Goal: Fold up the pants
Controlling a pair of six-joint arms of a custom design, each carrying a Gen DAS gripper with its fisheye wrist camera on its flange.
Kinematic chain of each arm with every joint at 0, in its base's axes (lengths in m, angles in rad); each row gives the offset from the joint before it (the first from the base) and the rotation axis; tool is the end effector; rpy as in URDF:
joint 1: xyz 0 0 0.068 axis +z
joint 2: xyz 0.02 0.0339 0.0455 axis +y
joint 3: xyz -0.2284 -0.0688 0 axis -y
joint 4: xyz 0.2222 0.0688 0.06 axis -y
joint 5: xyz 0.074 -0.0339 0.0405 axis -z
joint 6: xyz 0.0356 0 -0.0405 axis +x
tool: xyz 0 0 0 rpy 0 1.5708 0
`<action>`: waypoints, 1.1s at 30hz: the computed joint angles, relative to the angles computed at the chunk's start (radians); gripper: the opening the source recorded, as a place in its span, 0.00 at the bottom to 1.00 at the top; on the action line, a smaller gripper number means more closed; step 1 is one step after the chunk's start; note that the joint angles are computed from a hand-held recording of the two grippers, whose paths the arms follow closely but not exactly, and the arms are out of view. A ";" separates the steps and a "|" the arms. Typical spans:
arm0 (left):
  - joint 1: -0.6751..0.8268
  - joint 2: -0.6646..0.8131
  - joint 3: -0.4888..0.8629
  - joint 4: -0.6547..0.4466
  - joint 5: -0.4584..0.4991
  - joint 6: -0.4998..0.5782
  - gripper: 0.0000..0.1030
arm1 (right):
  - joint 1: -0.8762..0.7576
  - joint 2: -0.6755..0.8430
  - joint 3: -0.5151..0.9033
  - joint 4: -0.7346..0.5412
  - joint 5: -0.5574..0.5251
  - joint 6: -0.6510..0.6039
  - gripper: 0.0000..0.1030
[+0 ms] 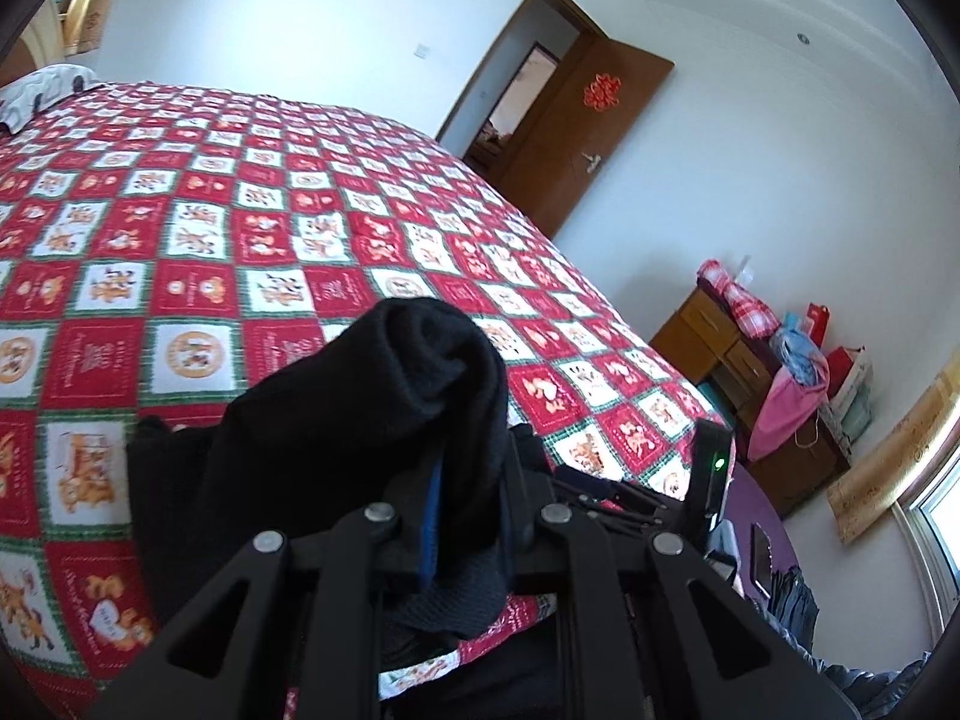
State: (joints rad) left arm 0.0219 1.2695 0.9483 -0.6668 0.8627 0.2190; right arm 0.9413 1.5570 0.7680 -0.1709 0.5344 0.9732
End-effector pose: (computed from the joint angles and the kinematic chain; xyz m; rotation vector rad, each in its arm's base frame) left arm 0.2360 -0.0219 0.2373 0.5426 2.2590 -0.9686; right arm 0.1771 0.2124 0.1408 0.2410 2.3533 0.2361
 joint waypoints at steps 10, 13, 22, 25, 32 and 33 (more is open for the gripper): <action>-0.244 0.130 0.014 0.130 -0.180 -0.092 0.15 | -0.096 -0.137 -0.138 0.033 -0.015 0.075 0.47; -0.301 0.168 0.000 0.182 -0.233 -0.110 0.15 | -0.105 -0.144 -0.154 0.047 -0.021 0.081 0.47; -0.439 0.258 -0.076 0.337 -0.359 -0.154 0.17 | -0.129 -0.152 -0.197 0.119 -0.059 0.076 0.47; -0.441 0.240 -0.096 0.341 -0.308 -0.161 0.23 | -0.150 -0.168 -0.242 0.192 -0.107 0.080 0.47; -0.407 0.066 -0.215 0.345 -0.222 -0.128 0.58 | -0.203 -0.211 -0.378 0.446 -0.246 0.103 0.53; -0.394 0.028 -0.237 0.344 -0.234 -0.113 0.59 | -0.204 -0.210 -0.385 0.465 -0.255 0.104 0.54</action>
